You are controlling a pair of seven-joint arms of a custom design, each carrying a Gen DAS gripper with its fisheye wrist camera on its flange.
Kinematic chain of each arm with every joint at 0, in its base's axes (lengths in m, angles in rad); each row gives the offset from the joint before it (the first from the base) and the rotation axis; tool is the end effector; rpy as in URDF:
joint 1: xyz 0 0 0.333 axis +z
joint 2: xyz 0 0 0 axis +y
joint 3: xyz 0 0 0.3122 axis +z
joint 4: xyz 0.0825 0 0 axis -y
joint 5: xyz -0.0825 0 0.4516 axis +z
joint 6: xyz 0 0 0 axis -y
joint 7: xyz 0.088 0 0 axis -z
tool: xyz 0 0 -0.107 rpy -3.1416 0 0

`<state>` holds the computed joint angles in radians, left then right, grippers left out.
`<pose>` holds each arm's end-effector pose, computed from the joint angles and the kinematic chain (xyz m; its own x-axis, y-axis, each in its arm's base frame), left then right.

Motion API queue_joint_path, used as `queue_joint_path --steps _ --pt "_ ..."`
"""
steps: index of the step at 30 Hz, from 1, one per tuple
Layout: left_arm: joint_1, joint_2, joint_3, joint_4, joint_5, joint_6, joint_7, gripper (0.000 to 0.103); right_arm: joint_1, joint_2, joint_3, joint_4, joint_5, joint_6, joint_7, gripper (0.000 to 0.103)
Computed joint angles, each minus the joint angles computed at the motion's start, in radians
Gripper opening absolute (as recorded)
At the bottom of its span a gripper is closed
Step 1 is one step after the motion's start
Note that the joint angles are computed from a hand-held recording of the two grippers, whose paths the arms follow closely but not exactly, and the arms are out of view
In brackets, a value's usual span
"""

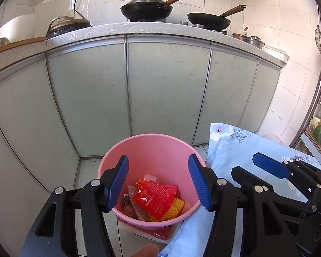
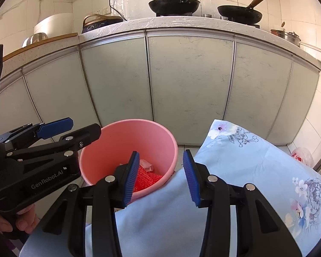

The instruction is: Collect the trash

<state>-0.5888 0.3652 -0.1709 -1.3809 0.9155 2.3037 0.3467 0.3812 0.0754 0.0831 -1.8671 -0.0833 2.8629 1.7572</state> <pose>0.5916 -0.5080 0.5637 0.0390 -0.9986 0.0367 -0.5934 -0.0527 -0.8032 0.6199 0.3138 0.5562 0.3712 -0.9254 -0.0770 -0.5855 -0.1689 -0.7928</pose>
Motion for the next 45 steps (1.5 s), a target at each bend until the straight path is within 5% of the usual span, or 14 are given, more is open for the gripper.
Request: queue_joint_path --steps 5,45 --pt "-0.012 -0.005 -0.002 0.005 0.019 -0.001 -0.005 0.057 -0.005 -0.038 0.002 -0.043 -0.008 0.018 0.023 0.052" --pt "-0.086 0.016 -0.002 0.067 0.098 -0.044 0.006 0.057 -0.114 -0.215 0.070 -0.239 -0.046 0.064 0.125 0.052"
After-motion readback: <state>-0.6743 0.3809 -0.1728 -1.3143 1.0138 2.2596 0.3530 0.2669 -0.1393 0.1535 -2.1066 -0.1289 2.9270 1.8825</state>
